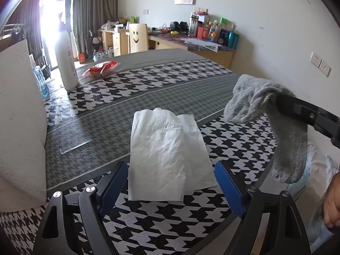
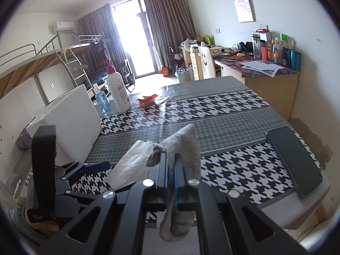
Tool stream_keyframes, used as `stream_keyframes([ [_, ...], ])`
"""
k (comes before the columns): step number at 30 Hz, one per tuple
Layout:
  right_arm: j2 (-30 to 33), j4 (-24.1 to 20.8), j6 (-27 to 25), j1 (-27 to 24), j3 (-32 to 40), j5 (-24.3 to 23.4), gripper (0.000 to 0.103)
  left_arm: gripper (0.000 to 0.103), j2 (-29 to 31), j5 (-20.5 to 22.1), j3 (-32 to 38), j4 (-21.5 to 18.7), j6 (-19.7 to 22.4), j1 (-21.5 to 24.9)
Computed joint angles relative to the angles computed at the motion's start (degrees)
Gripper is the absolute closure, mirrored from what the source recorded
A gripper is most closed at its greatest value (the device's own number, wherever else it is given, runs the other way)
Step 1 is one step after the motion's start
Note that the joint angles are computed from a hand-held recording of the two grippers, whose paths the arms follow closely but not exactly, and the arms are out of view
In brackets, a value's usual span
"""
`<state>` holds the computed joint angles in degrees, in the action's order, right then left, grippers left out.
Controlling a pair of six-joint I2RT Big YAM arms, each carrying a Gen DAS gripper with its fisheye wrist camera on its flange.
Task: Organize soft objects
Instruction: 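Move the left tool to the white tissue and close the left gripper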
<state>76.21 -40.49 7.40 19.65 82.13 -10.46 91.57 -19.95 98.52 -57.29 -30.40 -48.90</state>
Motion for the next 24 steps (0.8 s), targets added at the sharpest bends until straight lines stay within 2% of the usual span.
stream_keyframes([
  [4,-0.13,0.23,0.02,-0.26,-0.30,-0.33,0.096,0.019,0.17,-0.29,0.06,-0.26,-0.03,0.09],
  [9,-0.16,0.22,0.13,-0.12,-0.37,-0.47,0.096,0.025,0.84,1.74,0.42,-0.83,-0.25,0.63],
  [13,-0.23,0.38,0.14,-0.16,-0.59,-0.65,0.096,0.030,1.40,1.32,0.84,-1.31,-0.07,0.73],
  [24,-0.37,0.69,0.09,-0.16,-0.93,-0.99,0.096,0.045,2.87,-2.92,2.52,-4.40,0.33,-0.17],
])
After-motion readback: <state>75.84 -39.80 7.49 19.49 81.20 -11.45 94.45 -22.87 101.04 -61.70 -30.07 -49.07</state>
